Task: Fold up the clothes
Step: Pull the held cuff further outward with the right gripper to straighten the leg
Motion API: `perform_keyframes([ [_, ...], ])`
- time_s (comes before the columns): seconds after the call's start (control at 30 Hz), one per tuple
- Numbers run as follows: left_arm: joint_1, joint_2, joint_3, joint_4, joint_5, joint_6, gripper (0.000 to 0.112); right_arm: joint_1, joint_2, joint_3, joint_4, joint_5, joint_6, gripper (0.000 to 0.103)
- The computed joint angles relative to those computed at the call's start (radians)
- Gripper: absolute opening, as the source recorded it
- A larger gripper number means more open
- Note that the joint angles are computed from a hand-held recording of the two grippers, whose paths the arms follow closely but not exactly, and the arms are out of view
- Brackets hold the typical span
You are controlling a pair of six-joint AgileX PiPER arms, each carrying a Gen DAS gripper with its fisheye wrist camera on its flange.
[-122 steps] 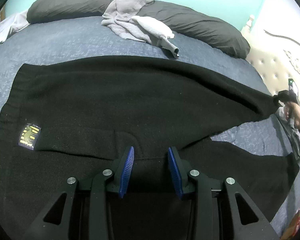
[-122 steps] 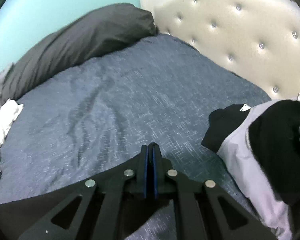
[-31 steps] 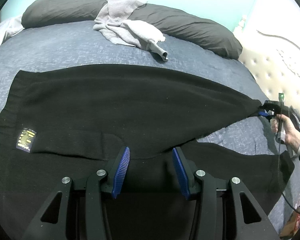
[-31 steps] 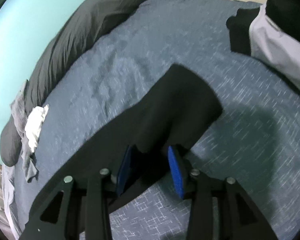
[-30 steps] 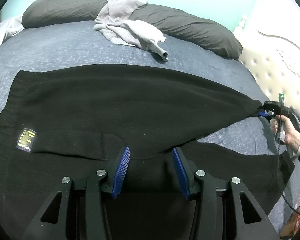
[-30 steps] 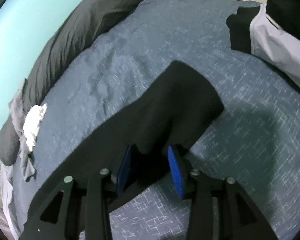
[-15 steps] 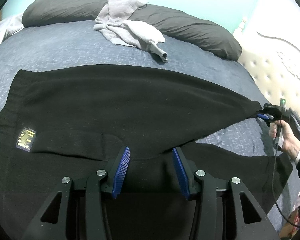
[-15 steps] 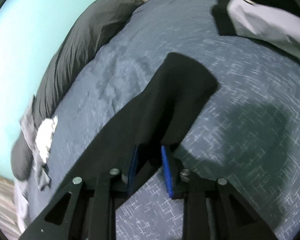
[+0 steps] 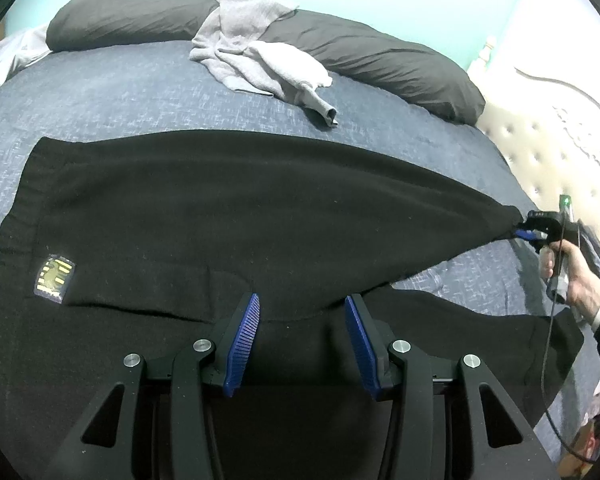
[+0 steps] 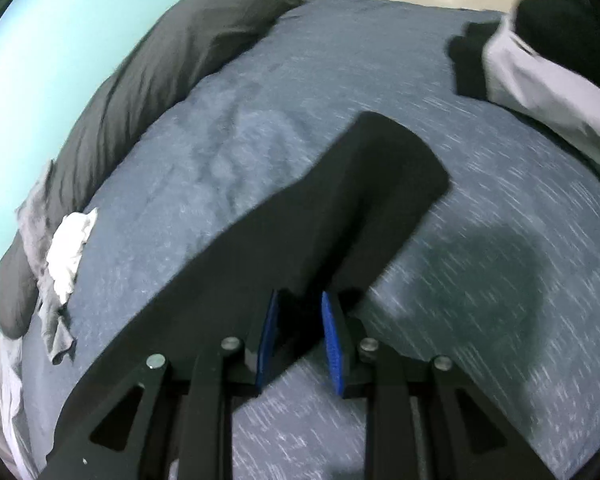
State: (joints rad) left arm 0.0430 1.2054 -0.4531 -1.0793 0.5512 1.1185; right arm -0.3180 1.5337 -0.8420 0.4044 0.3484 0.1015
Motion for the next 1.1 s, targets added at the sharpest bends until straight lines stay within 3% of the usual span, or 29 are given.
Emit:
perform_keyframes([
  [0.23, 0.006, -0.002, 0.001, -0.005, 0.005, 0.001, 0.049, 0.086, 0.001, 0.006, -0.273, -0.002, 0.252, 0.023],
  [0.37, 0.014, -0.004, 0.000, -0.005, 0.012, 0.002, 0.049, 0.140, 0.006, -0.013, -0.373, 0.022, 0.326, 0.023],
  [0.53, 0.024, -0.004, -0.001, -0.012, 0.021, 0.007, 0.049, 0.199, -0.027, -0.013, -0.554, 0.069, 0.532, 0.023],
  [0.77, 0.038, -0.003, -0.003, -0.016, 0.035, 0.015, 0.049, 0.198, -0.026, -0.002, -0.525, 0.095, 0.500, 0.023],
  [1.1, 0.039, -0.003, -0.005, -0.014, 0.037, 0.010, 0.049, 0.263, 0.059, -0.128, -0.645, 0.171, 0.571, 0.023],
])
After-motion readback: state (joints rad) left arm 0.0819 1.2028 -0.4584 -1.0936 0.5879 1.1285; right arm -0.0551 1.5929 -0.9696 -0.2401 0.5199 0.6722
